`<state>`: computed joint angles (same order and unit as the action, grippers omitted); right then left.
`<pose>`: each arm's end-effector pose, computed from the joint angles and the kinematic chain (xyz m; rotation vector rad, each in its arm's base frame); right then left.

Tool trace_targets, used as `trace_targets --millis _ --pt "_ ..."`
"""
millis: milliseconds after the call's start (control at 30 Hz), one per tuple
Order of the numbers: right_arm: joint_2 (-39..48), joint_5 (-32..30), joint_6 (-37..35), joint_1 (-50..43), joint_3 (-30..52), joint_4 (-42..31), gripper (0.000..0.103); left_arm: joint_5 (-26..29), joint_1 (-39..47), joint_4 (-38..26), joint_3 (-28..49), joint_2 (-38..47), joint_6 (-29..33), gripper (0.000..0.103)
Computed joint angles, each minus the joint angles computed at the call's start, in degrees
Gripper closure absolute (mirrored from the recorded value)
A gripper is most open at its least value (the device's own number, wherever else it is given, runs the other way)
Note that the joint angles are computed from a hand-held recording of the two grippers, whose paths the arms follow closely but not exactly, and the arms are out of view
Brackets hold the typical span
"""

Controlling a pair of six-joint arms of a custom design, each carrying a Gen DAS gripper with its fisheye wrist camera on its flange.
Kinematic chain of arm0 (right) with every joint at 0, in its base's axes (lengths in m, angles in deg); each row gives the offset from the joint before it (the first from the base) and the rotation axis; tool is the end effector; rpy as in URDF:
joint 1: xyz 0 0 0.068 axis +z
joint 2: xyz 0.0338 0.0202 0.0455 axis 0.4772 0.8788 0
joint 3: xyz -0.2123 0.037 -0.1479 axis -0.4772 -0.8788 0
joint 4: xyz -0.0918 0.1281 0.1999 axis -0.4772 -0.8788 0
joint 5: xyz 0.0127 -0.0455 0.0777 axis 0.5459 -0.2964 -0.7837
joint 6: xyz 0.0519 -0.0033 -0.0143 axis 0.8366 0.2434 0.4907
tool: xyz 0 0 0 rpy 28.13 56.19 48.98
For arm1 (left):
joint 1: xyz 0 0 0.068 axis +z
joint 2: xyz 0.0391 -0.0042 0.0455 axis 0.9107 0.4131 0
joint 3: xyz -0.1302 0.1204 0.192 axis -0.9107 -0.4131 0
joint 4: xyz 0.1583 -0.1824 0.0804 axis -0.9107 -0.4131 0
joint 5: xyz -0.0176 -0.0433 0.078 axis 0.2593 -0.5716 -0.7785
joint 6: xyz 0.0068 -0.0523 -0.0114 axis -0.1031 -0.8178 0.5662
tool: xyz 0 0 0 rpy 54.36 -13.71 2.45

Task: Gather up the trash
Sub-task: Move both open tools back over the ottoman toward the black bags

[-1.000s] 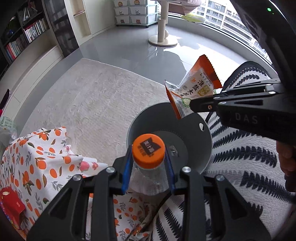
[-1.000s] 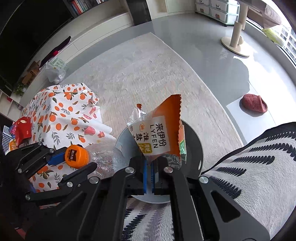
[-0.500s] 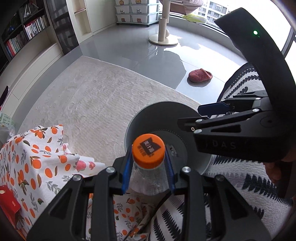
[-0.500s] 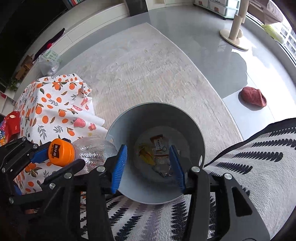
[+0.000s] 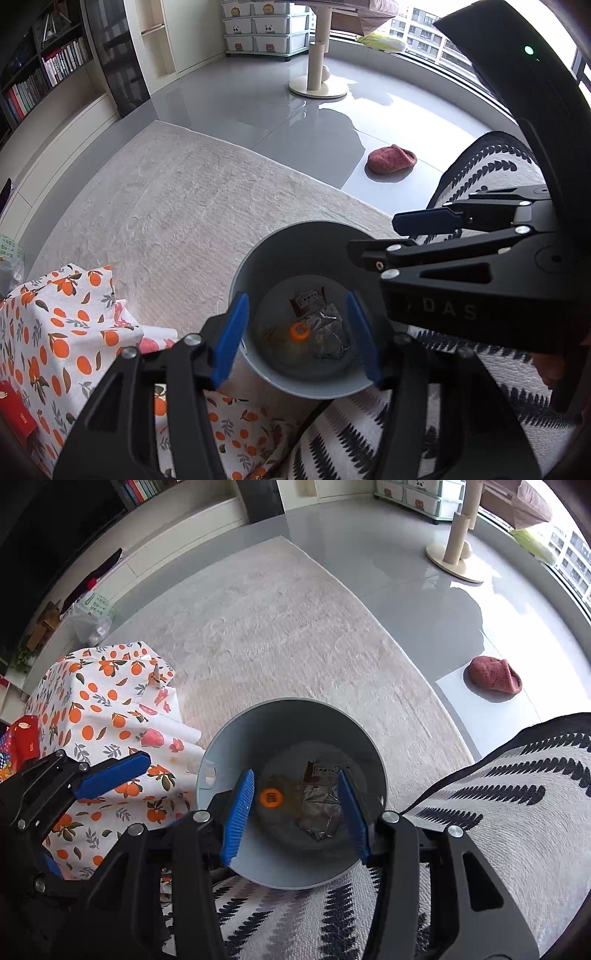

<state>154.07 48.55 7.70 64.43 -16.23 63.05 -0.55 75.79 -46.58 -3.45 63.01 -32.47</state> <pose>0.2888 0.2010 0.0610 0.4107 2.7115 0.1659 0.3098 0.0403 0.0639 1.0913 2.4289 -0.2982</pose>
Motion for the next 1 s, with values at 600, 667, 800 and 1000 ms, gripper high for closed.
trace_targets --millis 600,667,800,1000 --pt "-1.5 4.3 -1.1 7.6 13.0 -13.1 0.057 3.9 14.4 -9.7 4.2 -6.9 6.3 0.035" --pt "-0.4 5.3 -1.5 9.6 17.6 -16.3 0.057 5.7 18.1 -13.2 7.2 -7.2 7.2 0.035" --pt "3.9 7.0 -2.8 14.1 29.7 -23.5 0.057 8.9 25.9 -20.8 14.8 -6.5 9.7 0.035" --pt "15.7 8.3 -4.4 20.2 55.4 -34.9 0.057 12.2 38.9 -33.7 30.5 -0.2 15.5 0.035"
